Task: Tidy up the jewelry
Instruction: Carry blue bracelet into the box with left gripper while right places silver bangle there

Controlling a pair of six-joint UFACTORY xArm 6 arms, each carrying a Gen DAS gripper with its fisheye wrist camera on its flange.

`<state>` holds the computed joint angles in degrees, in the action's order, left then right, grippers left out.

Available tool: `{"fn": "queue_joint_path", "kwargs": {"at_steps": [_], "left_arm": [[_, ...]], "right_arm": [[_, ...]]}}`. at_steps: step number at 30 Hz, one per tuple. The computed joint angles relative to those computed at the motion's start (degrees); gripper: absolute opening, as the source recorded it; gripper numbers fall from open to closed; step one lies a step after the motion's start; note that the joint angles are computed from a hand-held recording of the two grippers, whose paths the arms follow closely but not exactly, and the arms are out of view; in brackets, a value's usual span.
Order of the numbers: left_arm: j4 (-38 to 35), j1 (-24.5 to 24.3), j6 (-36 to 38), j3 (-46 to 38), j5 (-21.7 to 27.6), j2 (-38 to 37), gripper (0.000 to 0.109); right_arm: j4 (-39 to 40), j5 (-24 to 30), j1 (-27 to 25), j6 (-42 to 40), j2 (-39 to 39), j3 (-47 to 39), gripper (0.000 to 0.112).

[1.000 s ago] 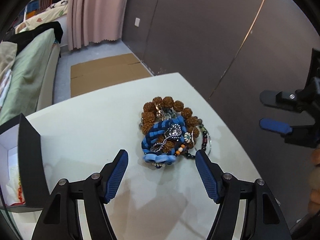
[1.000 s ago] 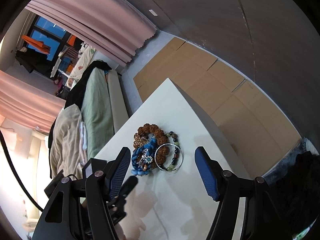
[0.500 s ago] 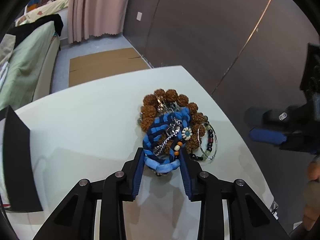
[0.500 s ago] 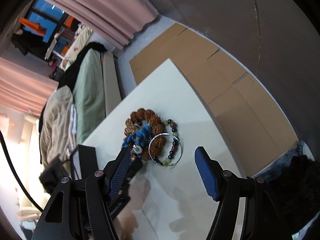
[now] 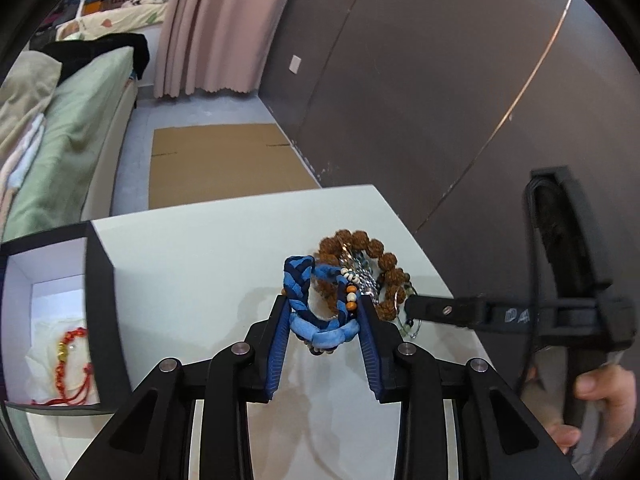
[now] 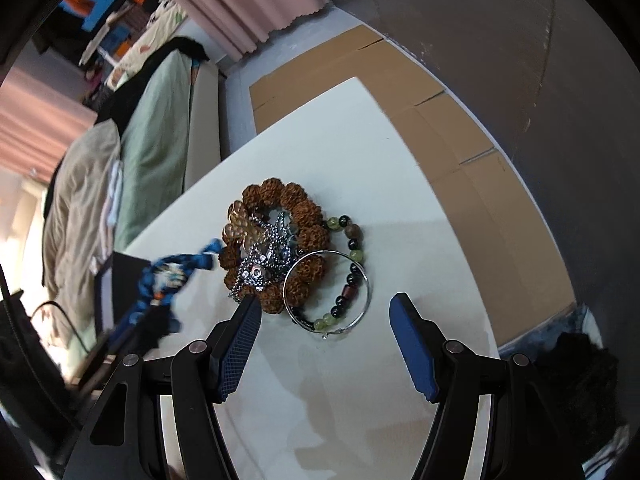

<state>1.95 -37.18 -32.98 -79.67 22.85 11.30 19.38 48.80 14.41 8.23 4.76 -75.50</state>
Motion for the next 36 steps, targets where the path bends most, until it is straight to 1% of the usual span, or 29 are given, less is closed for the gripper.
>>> {"fn": "queue_joint_path", "kwargs": {"at_steps": [7,10,15,20,22,23,24,26,27,28,29,30,36], "left_arm": [[-0.08,1.35,-1.05,3.4,-2.19,-3.06,0.035],[-0.01,1.86,-1.31,4.47,-2.77,-4.06,0.035],[-0.03,2.59,-1.53,6.31,-3.5,-5.78,0.035],[0.12,3.28,-1.66,8.81,-4.24,-8.07,0.035],[0.32,3.6,-2.16,9.81,-4.7,-9.03,0.035],[0.41,3.7,-2.44,10.17,-4.89,-9.39,0.035],[0.38,3.81,-2.55,10.42,-5.05,-9.64,0.035],[0.42,3.98,-2.9,11.11,-5.42,-10.39,0.035],[0.37,4.02,-2.92,11.43,-5.62,-10.7,0.035],[0.42,4.07,-3.03,11.79,-5.79,-11.08,0.035],[0.59,4.07,-3.2,12.19,-5.94,-11.44,0.035],[0.71,4.18,-3.23,12.73,-6.09,-11.99,0.035],[3.55,4.93,-6.0,15.56,-6.79,-15.25,0.035]], "right_arm": [[-7.84,-0.04,1.63,-2.5,1.06,-1.42,0.067],[-9.34,-0.05,2.03,-5.61,0.88,-1.29,0.067],[-10.39,-2.17,2.6,-12.76,0.15,0.03,0.067],[-6.64,-6.03,1.7,-22.68,-0.81,3.16,0.067],[-5.25,-7.17,1.57,-24.51,-0.54,3.75,0.067],[-3.87,-8.63,1.48,-26.7,-1.03,4.69,0.067],[-3.35,-9.03,1.75,-26.94,-0.96,4.79,0.067],[-0.52,-10.06,1.4,-29.36,-1.43,5.64,0.065],[0.78,-10.03,1.26,-30.26,-1.48,5.71,0.062],[2.18,-9.51,1.17,-30.97,-1.37,5.47,0.052],[4.54,-7.81,0.61,-31.63,-1.41,4.96,0.052],[5.51,-7.53,0.3,-31.95,-1.5,4.98,0.052],[11.47,-9.04,0.91,-34.39,-4.06,5.82,0.052]]}}
